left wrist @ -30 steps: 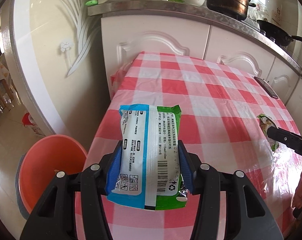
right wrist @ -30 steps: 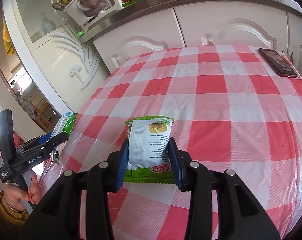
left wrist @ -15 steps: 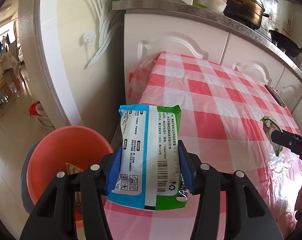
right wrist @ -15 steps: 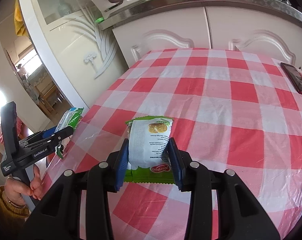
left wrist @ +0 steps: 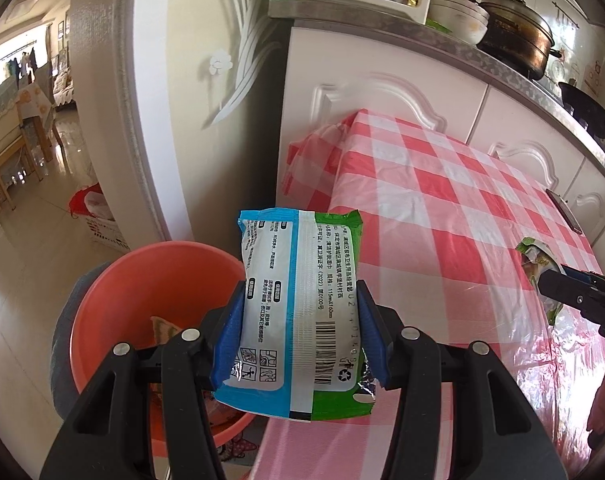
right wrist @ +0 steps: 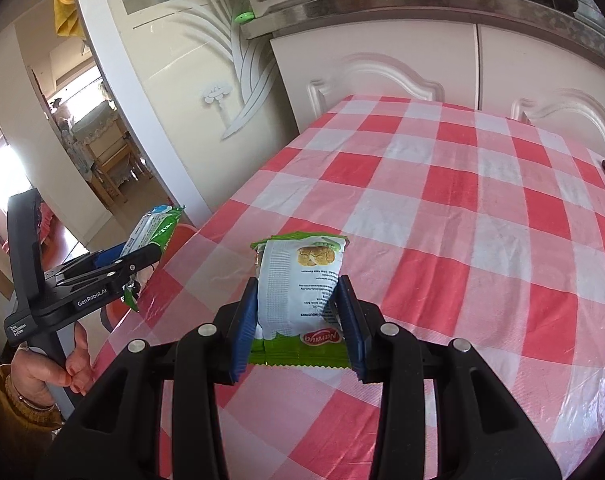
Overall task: Collect trash
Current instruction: 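Lift and carry the wipes packet and snack bag over the pink bucket with both tools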
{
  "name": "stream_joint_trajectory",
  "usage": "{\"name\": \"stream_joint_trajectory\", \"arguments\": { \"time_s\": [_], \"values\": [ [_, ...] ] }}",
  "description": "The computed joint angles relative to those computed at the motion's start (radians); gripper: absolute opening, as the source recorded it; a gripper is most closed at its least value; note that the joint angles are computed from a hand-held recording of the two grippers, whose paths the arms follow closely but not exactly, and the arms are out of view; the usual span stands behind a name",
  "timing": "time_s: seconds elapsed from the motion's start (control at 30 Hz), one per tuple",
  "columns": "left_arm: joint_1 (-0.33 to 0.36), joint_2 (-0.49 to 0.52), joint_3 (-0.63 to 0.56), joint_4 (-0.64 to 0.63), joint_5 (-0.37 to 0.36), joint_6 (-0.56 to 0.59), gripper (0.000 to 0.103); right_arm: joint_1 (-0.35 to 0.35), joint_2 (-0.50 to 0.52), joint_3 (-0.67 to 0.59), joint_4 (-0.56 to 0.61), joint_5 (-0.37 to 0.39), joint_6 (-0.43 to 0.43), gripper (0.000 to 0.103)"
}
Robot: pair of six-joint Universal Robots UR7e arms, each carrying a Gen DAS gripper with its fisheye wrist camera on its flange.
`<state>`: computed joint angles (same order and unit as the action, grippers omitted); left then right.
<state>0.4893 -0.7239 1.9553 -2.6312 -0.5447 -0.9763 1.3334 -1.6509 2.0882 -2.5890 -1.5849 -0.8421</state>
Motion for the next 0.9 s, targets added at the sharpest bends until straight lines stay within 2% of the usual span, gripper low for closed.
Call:
{"name": "stream_joint_trajectory", "arguments": {
  "time_s": [0.27,0.9],
  "values": [
    [0.006,-0.035,0.04,0.015,0.011,-0.05,0.053,0.057,0.037,0.004,0.011,-0.023,-0.009,0.04],
    [0.022,-0.152,0.153,0.132,0.036,-0.25,0.053,0.186,0.141,-0.011,0.04,-0.033,-0.018,0.04]
  ]
}}
